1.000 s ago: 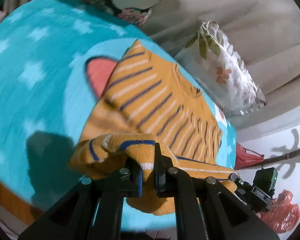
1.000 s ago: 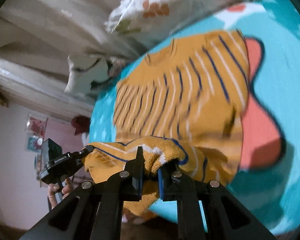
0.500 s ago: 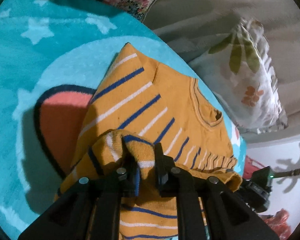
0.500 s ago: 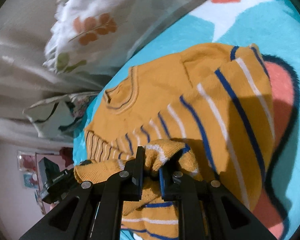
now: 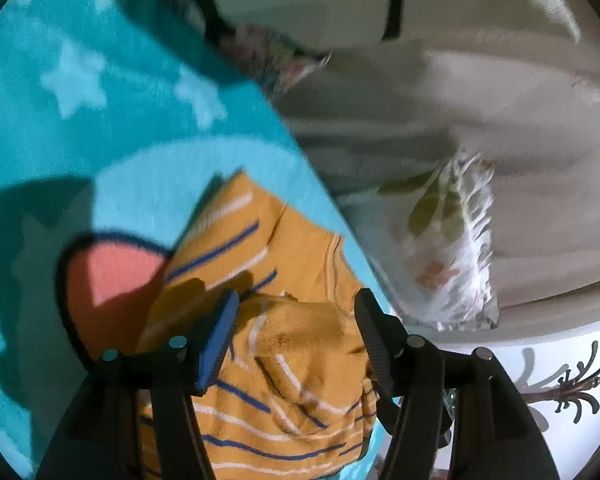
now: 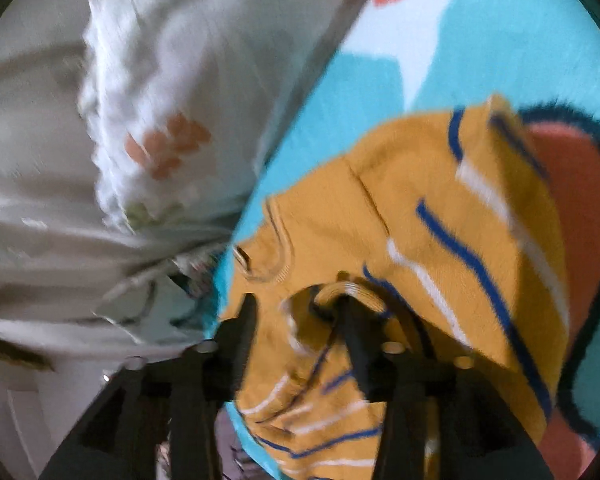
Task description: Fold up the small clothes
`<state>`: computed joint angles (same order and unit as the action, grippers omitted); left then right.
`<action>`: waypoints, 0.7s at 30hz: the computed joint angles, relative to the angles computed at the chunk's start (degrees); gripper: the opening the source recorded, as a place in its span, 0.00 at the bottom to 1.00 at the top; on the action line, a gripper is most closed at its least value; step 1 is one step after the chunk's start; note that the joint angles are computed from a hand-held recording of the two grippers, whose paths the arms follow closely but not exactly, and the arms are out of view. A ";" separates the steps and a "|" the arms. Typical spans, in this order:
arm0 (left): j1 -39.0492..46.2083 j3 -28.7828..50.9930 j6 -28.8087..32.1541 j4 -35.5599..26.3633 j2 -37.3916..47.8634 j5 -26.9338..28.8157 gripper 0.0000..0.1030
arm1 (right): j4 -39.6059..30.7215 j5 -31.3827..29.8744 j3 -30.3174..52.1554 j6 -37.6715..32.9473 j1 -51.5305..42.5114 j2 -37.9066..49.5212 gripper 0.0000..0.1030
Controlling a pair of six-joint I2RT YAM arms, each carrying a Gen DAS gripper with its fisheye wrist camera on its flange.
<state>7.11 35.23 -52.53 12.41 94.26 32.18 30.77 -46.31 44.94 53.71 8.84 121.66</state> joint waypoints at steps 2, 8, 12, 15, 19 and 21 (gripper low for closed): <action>-0.27 1.56 2.96 -5.61 -2.62 -2.42 0.58 | 2.79 0.26 -1.56 2.48 -1.76 -1.37 0.55; -5.07 3.34 12.79 -18.23 -6.66 -12.15 0.62 | -13.93 5.81 -2.68 -12.91 -2.26 -13.98 0.55; -9.34 1.42 19.43 -24.12 -9.08 -19.44 0.62 | -29.78 16.17 -4.27 -29.20 1.24 -23.30 0.55; -12.34 -1.90 21.11 -25.01 -11.94 -22.33 0.62 | -34.69 23.60 -10.90 -37.83 4.90 -30.84 0.55; -15.94 -6.76 21.58 -24.66 -15.00 -24.65 0.62 | -31.72 27.85 -20.36 -41.18 7.37 -35.13 0.55; -18.29 -7.55 21.28 -24.78 -13.67 -27.20 0.62 | -27.87 24.61 -23.26 -40.98 5.75 -33.17 0.15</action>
